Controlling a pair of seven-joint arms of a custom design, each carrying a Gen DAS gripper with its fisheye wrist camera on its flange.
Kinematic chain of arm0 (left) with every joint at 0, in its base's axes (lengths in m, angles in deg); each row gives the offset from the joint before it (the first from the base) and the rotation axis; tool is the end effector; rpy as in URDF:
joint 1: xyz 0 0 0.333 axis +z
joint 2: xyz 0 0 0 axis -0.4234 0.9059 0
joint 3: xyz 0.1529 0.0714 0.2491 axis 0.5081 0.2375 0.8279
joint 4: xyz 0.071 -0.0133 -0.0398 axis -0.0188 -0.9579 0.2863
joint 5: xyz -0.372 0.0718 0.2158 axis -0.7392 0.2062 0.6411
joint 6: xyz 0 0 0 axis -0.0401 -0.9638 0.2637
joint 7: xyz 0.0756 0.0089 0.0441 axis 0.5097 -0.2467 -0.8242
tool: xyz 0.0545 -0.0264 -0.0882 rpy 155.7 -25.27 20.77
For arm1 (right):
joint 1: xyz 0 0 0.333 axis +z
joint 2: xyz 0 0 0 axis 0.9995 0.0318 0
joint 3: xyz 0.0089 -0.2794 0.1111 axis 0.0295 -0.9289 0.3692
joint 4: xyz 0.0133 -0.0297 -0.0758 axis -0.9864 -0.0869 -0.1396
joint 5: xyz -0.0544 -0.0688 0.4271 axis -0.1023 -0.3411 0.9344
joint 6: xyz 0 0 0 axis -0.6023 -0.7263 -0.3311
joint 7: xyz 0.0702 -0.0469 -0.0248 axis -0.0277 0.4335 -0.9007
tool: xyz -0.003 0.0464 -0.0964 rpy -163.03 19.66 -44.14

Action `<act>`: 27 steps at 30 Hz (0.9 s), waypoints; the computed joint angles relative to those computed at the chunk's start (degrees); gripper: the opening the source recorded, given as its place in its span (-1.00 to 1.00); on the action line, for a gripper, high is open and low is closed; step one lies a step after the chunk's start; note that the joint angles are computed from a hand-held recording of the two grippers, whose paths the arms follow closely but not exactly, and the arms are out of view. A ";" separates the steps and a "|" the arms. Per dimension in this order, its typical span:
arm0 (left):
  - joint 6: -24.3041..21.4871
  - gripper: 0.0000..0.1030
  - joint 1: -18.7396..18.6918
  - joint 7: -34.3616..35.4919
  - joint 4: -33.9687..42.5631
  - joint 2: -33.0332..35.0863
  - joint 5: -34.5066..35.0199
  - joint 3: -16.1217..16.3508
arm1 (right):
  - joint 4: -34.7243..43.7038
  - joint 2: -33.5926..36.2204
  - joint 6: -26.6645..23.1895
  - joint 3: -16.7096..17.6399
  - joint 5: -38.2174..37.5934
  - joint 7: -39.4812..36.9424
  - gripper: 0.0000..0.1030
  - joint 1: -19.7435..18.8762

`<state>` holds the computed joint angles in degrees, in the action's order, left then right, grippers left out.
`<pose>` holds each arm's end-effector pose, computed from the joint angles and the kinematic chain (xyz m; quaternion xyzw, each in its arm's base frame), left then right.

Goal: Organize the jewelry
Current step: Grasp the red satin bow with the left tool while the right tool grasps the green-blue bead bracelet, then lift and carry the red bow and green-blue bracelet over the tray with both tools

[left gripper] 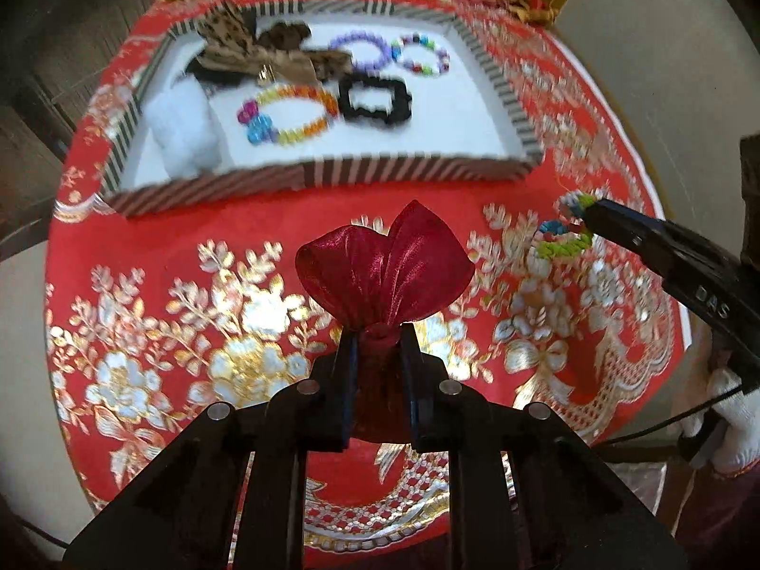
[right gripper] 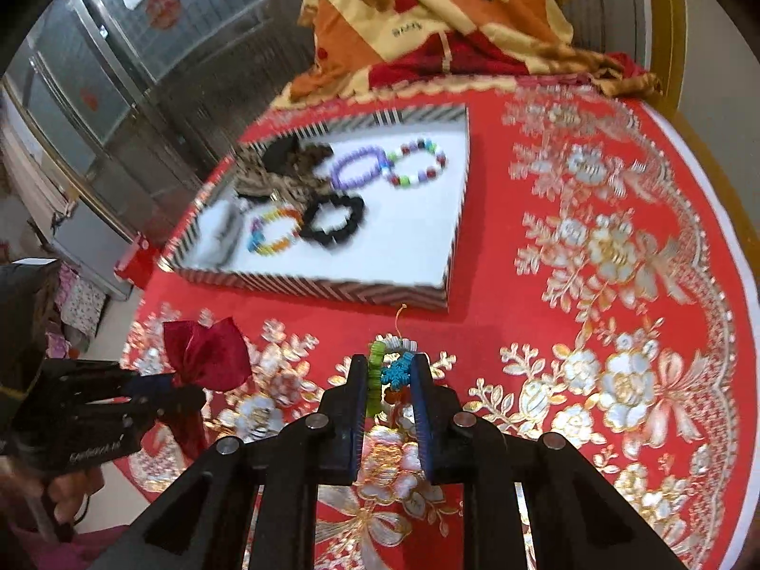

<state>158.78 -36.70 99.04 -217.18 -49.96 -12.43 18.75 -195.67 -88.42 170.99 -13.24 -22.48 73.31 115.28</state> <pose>0.4756 -0.2071 0.4037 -0.6356 0.7525 -0.1697 0.0288 0.4671 0.1728 0.4117 -0.7213 0.6153 -0.0712 0.3098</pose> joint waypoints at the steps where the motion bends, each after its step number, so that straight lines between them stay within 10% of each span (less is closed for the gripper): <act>1: 0.22 -0.71 0.16 0.42 0.08 -0.16 -0.11 0.33 | 0.13 -0.28 0.03 0.04 -0.05 -0.02 -0.67 -0.02; 27: 0.81 -0.71 3.79 -2.74 10.27 6.30 9.82 -0.09 | 17.52 12.54 -3.18 3.06 5.25 -8.55 -0.67 -3.99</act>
<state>159.60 -32.92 96.30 -206.91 -43.66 -2.61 18.67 -178.15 -75.88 167.81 -10.18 -17.24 64.76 111.29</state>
